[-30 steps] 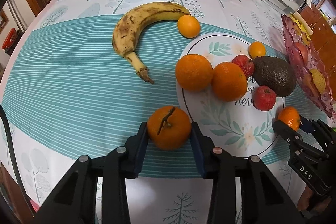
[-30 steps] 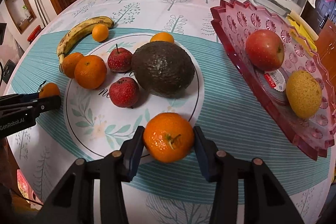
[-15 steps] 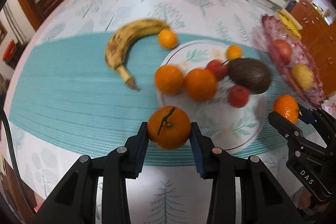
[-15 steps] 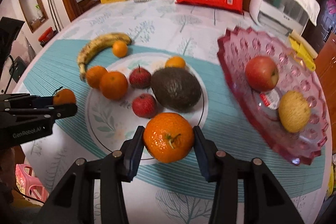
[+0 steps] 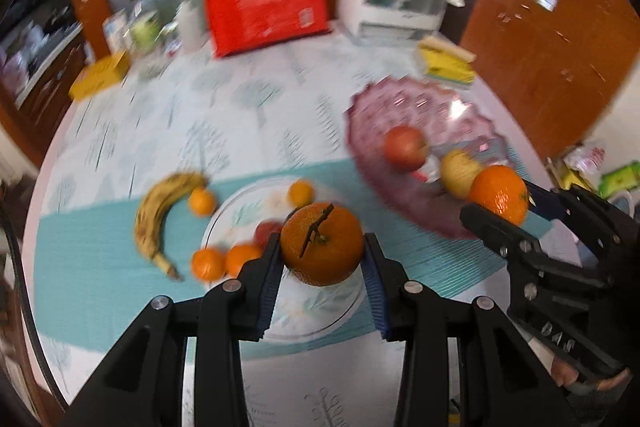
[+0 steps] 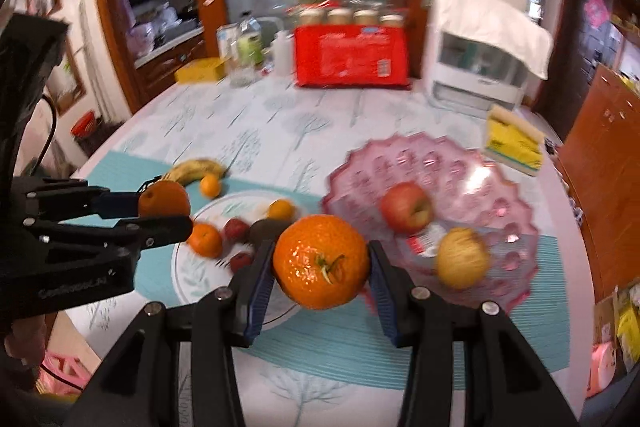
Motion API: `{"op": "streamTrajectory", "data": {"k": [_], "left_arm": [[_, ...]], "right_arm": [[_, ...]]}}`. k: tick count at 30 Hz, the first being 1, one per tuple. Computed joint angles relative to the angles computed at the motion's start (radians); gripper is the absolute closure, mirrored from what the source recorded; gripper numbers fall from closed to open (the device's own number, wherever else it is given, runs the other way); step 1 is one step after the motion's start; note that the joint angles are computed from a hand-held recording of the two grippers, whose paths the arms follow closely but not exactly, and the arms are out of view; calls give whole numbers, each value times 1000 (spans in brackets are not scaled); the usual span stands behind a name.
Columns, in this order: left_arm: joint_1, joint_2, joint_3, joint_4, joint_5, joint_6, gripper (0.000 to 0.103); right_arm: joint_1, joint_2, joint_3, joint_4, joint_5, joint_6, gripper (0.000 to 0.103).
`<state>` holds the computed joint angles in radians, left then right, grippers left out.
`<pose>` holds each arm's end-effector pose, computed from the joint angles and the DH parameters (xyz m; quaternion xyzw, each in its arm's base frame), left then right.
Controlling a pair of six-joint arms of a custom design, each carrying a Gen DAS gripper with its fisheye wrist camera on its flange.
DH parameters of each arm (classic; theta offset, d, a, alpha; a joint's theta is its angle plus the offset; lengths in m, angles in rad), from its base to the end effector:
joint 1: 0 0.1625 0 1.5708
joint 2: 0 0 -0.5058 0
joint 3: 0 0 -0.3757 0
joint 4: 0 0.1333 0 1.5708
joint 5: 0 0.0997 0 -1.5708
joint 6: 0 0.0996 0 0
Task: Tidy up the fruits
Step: 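Carry both tangerines into the pink bowl and open both tools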
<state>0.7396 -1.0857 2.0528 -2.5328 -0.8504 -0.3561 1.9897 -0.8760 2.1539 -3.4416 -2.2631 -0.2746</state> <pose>-0.2710 -0.5167 0.2253 0.2211 0.9093 -0.1952 0.2935 0.2906 -0.4812 0.1835 0.2125 -0.8798 0.2975 0.3038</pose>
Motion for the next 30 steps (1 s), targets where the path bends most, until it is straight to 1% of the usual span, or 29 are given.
{"op": "streamTrajectory", "data": {"k": [2, 5, 9, 13, 16, 18, 24, 30], "left_arm": [[-15, 18, -47, 22, -9, 43, 66], [-31, 47, -112, 40, -3, 100, 66], [-38, 86, -197, 56, 10, 157, 66], [-39, 136, -279, 63, 31, 214, 66], [-30, 178, -335, 69, 43, 250, 66], [-16, 211, -373, 77, 39, 269, 66], [39, 313, -464, 115, 21, 293, 66], [93, 406, -522, 109, -14, 308, 66]], "right_arm": [[-8, -40, -12, 29, -4, 19, 57], [-13, -86, -38, 46, -33, 23, 57], [-19, -137, -87, 46, -74, -2, 57], [-24, -160, -142, 43, -105, -41, 57], [-39, -155, -184, 37, -118, -71, 57], [-58, -145, -210, 53, -122, -67, 57], [-145, -99, -268, 156, -104, 21, 57], [-239, -52, -280, 283, -71, 170, 57]]}}
